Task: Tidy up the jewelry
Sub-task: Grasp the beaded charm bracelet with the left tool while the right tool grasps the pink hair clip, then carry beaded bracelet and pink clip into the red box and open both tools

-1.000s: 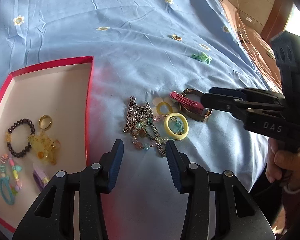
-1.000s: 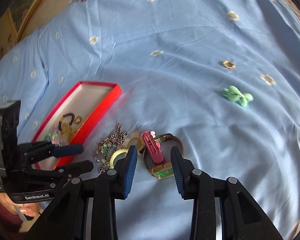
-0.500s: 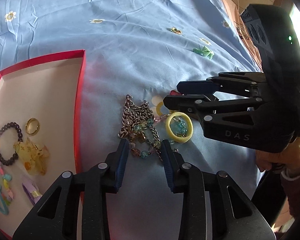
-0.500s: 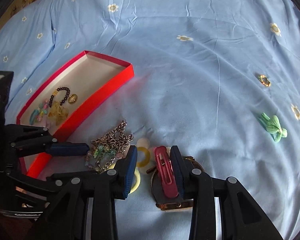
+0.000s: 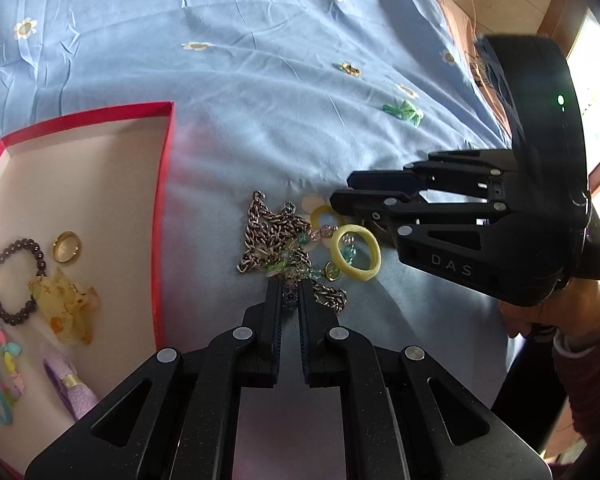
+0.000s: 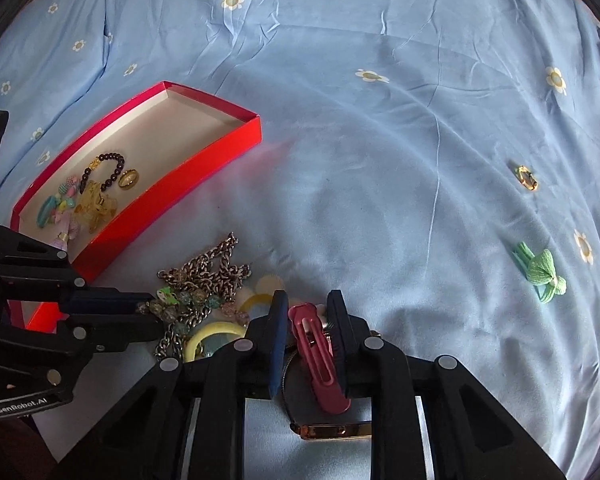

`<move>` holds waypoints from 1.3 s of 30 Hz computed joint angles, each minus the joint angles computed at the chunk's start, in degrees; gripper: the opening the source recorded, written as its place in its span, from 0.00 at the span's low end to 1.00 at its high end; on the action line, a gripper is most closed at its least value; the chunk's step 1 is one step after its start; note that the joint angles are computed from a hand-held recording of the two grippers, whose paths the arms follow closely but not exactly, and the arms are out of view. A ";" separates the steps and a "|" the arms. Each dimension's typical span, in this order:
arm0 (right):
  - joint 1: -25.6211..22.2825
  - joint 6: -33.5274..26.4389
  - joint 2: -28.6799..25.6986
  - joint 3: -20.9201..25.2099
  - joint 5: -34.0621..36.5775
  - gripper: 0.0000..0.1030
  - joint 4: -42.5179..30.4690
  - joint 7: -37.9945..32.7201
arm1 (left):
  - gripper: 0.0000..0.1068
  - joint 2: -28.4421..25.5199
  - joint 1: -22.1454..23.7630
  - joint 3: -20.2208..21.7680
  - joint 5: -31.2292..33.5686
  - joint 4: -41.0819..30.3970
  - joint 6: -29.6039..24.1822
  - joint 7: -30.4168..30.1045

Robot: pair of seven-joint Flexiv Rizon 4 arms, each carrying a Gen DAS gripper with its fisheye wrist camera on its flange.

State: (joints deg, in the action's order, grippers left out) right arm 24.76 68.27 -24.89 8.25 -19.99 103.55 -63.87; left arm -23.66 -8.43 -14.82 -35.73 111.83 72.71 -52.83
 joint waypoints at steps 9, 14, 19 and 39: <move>-0.34 8.85 4.54 -1.02 1.46 0.18 5.87 6.24 | 0.06 4.28 1.50 -3.48 -8.48 3.47 3.87 6.17; 0.52 15.97 7.66 -3.06 -0.20 0.18 9.78 12.52 | 0.06 7.00 0.55 -3.97 -15.51 4.99 5.34 11.33; 0.80 21.57 9.42 -2.99 0.16 0.18 11.97 16.47 | 0.06 9.77 -1.70 -2.45 -22.61 6.48 5.83 15.99; 0.84 21.67 3.69 4.40 4.11 0.18 4.13 13.00 | 0.06 13.69 -5.25 6.25 -36.49 9.27 8.93 22.81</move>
State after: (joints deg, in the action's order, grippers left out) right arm 25.60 89.94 -21.20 12.65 -15.88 107.68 -50.87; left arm -9.97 -13.68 -8.57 -72.22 121.09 81.64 -30.02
